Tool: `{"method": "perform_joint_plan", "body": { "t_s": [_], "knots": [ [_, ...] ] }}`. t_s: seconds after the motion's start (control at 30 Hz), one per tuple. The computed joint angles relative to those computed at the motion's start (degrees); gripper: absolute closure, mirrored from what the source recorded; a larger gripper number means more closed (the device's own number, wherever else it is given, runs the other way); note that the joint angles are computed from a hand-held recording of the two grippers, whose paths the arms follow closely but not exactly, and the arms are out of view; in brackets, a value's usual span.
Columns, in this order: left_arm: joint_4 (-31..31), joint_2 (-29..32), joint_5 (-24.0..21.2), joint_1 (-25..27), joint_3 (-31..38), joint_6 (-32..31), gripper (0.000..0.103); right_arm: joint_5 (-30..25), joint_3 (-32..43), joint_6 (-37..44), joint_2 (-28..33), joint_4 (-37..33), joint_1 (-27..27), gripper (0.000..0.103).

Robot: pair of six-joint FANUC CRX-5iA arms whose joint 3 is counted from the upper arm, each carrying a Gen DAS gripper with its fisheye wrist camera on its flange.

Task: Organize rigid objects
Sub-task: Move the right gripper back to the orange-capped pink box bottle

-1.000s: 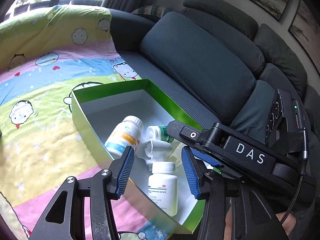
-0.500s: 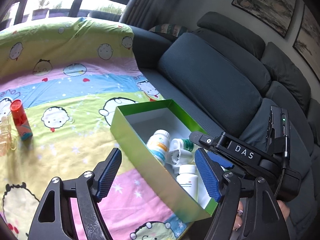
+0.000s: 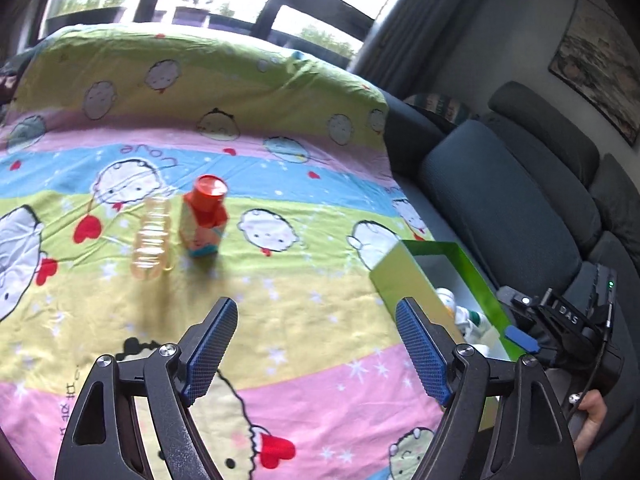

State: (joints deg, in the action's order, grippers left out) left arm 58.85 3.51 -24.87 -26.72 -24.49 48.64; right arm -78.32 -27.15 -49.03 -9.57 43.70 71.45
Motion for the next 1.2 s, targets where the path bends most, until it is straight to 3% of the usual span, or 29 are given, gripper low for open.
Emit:
{"method": "perform_joint_plan", "body": {
  "t_s": [0.07, 0.17, 0.33, 0.43, 0.5, 0.63, 0.93, 1.2],
  "knots": [
    [-4.4, 0.0, 0.8, 1.3, 0.3, 3.4, 0.021, 0.0, 0.6, 0.6, 1.0, 0.7, -0.1, 0.014],
    [-2.2, -0.3, 2.6, 2.6, -1.4, 2.3, 0.021, 1.4, 1.3, 2.1, 2.1, 1.7, -0.8, 0.01],
    [-4.0, 0.2, 3.5, 4.7, -1.6, 7.2, 0.02, 2.3, 3.5, 5.4, 5.0, 3.0, -1.9, 0.006],
    [-14.3, 0.6, 3.1, 6.4, 0.6, 17.1, 0.015, 3.8, 4.2, 7.0, 6.4, 4.2, -2.5, 0.005],
    [-17.3, 0.6, 3.4, 6.8, 1.0, 20.1, 0.014, 5.0, 5.0, 8.7, 7.3, 4.5, -3.1, 0.004],
    [-9.9, 0.2, 3.9, 6.9, -1.2, 14.1, 0.013, 6.8, 6.7, 12.5, 9.3, 4.7, -4.0, 0.004],
    [-17.5, 0.1, 2.8, 9.1, 0.4, 22.1, 0.009, 11.0, 9.0, 16.5, 12.5, 4.8, -5.7, 0.001],
    [-17.1, 0.3, 1.4, 10.0, 0.7, 21.1, 0.008, 14.5, 10.9, 19.3, 14.7, 4.3, -6.8, 0.001]
  ]
}}
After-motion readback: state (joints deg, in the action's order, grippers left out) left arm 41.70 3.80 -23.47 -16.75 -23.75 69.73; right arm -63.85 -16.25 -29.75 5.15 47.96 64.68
